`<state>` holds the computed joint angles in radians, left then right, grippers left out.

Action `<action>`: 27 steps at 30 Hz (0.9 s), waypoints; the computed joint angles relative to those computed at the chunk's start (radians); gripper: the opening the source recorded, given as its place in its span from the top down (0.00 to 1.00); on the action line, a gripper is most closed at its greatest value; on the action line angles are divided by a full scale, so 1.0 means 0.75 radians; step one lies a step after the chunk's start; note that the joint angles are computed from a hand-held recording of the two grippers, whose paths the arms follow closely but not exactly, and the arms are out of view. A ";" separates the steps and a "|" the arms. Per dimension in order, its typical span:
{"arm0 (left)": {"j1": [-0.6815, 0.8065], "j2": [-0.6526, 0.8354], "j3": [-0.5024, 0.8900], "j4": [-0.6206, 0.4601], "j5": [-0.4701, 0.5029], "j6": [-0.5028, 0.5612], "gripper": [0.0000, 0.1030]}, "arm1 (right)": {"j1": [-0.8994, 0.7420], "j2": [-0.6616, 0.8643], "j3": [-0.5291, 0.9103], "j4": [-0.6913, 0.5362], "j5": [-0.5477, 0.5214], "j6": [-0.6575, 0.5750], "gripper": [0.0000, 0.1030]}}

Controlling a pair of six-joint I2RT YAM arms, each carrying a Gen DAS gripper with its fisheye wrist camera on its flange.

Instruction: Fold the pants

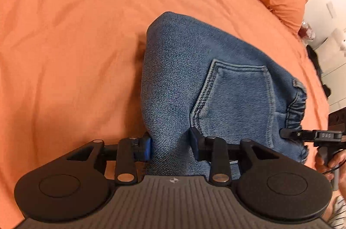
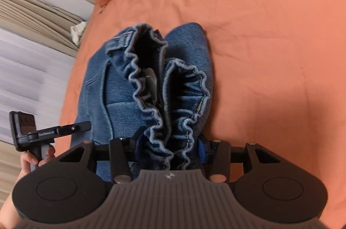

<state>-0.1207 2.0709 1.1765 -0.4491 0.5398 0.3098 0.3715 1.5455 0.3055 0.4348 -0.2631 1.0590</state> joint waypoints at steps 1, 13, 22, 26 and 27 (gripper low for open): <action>-0.013 -0.009 -0.010 0.014 -0.015 -0.020 0.59 | -0.001 -0.002 0.006 -0.014 0.001 -0.004 0.58; -0.013 -0.613 -0.189 -0.072 -0.249 -0.066 0.43 | 0.090 -0.449 0.371 -0.925 0.279 -0.111 0.28; -0.141 -1.196 0.200 -0.690 -0.516 0.067 0.31 | 0.624 -0.721 0.942 -1.667 0.800 -0.114 0.18; -0.340 -1.397 0.304 -0.868 -0.799 0.038 0.26 | 1.078 -0.651 1.178 -1.917 1.240 0.052 0.15; -0.408 -1.448 0.309 -0.905 -0.875 0.003 0.26 | 1.186 -0.611 1.233 -1.990 1.342 0.112 0.14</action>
<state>-0.4265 0.9847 1.4081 -1.1276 -0.1166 0.3121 1.2608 1.0871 1.2301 -1.0579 0.7431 1.1430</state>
